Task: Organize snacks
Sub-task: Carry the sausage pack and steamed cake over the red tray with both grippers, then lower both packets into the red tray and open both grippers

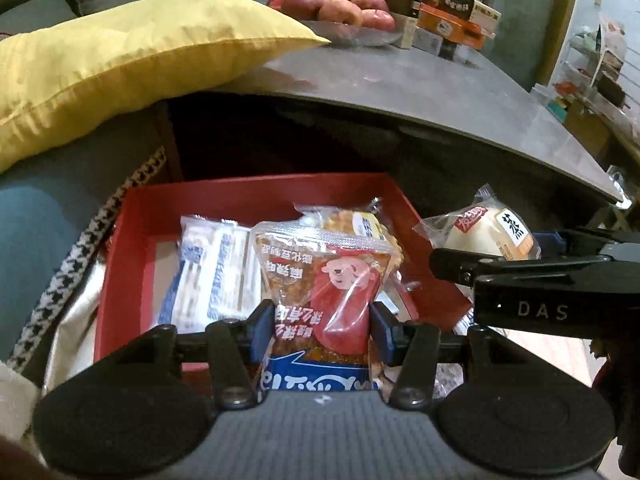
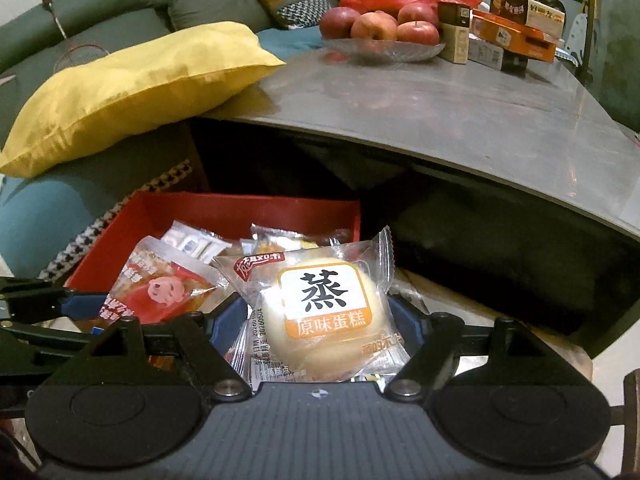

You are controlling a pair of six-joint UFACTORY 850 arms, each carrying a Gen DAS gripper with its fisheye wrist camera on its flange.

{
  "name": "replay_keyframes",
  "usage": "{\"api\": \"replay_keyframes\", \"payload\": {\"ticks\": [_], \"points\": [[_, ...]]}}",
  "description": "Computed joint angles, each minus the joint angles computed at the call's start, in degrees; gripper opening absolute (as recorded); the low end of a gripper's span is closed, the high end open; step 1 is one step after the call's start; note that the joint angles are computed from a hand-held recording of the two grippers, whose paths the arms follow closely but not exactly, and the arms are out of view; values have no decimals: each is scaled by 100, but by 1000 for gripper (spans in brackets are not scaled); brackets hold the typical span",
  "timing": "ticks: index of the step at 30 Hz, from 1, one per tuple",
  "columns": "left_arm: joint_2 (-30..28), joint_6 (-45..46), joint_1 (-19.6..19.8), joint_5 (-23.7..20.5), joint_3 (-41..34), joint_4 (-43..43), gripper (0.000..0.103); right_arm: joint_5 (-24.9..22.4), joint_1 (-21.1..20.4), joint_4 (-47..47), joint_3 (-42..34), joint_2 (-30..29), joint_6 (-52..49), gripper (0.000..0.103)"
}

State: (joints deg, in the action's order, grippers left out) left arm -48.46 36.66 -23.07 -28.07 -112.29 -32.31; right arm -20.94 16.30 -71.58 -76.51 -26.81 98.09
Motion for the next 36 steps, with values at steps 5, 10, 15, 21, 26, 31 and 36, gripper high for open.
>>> {"api": "replay_keyframes", "payload": {"ticks": [5, 10, 15, 21, 26, 31, 36], "points": [[-206, -328, -3, 25, -344, 300, 45, 24, -59, -57, -250, -197, 55, 81], [-464, -782, 19, 15, -734, 725, 45, 61, -107, -130, -485, -378, 71, 81], [-745, -1164, 72, -133, -1152, 964, 45, 115, -149, 85, -687, -549, -143, 81], [-899, -1314, 93, -193, -1398, 994, 46, 137, -156, 466, -930, -777, -584, 82], [-1146, -1571, 84, -338, -1754, 1161, 45, 161, -167, 580, -1034, -883, -697, 82], [-1428, -1789, 79, -485, -2177, 1324, 46, 168, -210, 855, -1154, -1022, -971, 82], [-1713, -2082, 95, -688, -2598, 1405, 46, 220, -230, 757, -1213, -1095, -907, 83]]}}
